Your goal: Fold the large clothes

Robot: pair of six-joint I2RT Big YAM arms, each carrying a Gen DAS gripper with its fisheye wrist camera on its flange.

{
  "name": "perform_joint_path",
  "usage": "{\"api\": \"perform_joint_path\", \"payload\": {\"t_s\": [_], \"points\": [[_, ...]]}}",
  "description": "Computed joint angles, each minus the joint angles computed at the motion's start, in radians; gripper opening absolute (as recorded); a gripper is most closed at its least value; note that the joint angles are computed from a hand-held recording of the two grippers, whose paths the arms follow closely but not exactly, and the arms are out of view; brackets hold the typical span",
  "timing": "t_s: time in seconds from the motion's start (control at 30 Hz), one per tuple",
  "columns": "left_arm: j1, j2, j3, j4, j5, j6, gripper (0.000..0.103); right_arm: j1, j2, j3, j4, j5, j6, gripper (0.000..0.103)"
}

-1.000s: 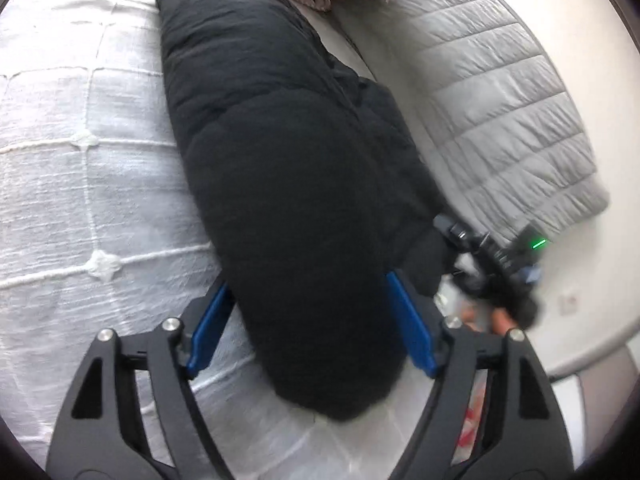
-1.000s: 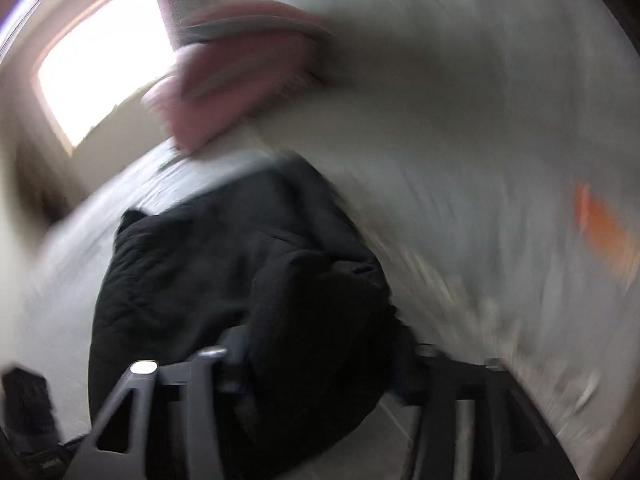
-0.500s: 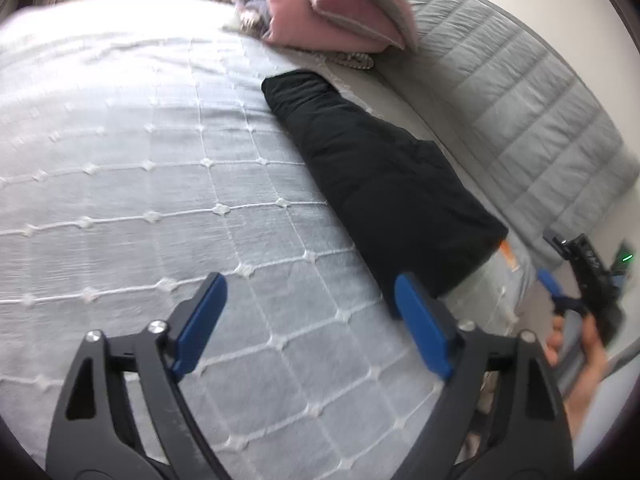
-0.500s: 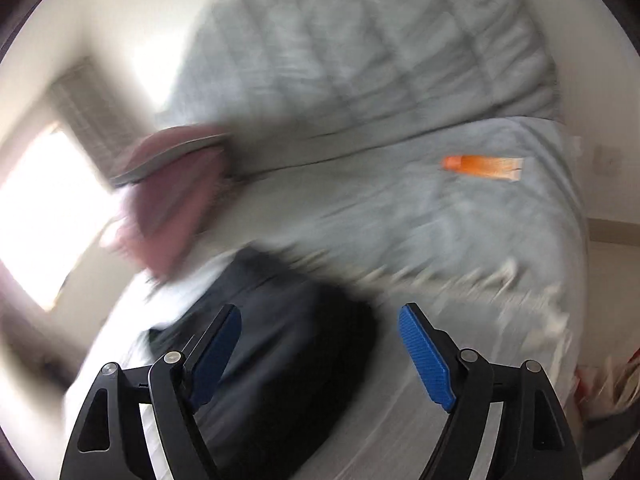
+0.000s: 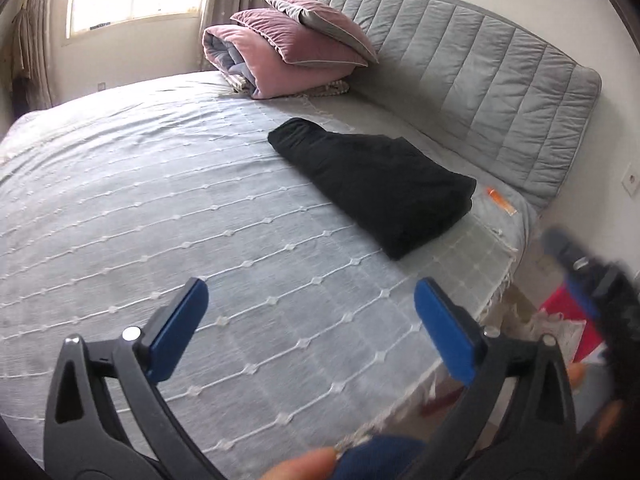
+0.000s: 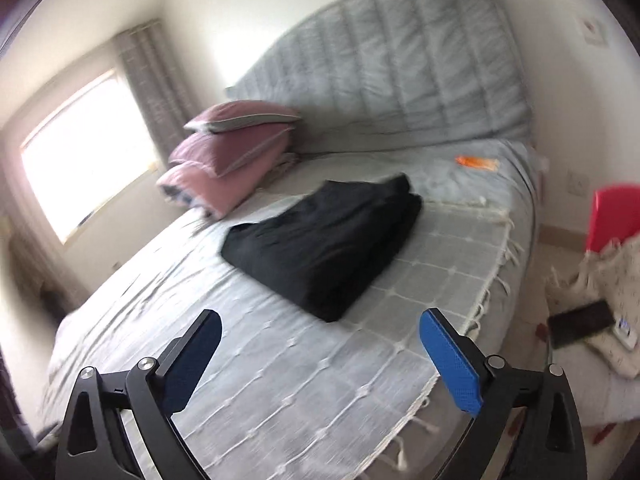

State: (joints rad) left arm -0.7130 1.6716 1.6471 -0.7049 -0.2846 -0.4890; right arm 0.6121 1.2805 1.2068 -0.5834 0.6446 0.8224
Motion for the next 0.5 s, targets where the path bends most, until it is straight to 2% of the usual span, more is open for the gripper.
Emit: {"api": "perform_joint_path", "payload": {"t_s": [0.07, 0.17, 0.2, 0.27, 0.33, 0.43, 0.5], "points": [[-0.004, -0.023, -0.016, -0.009, -0.032, -0.014, 0.103, 0.057, -0.029, 0.022, 0.014, 0.043, -0.082, 0.101], [-0.005, -0.051, -0.053, 0.0, -0.053, -0.036, 0.103, 0.112, -0.057, 0.038, 0.039, 0.058, -0.125, 0.103], [-0.005, -0.066, -0.078, 0.019, -0.058, -0.046, 0.103, 0.124, -0.056, 0.048, 0.025, 0.064, -0.129, 0.103], [-0.01, -0.087, -0.124, 0.061, -0.092, -0.041, 0.103, 0.142, -0.04, 0.061, -0.008, 0.114, -0.124, 0.103], [-0.013, -0.101, -0.165, 0.108, -0.109, -0.006, 0.103, 0.165, -0.011, 0.067, -0.059, 0.198, -0.107, 0.103], [-0.004, -0.114, -0.232, 0.179, -0.101, 0.052, 0.103, 0.166, 0.01, 0.018, -0.03, 0.249, -0.077, 0.103], [0.001, -0.124, -0.273, 0.208, -0.124, 0.078, 0.103, 0.173, 0.041, -0.004, -0.02, 0.294, -0.048, 0.103]]}}
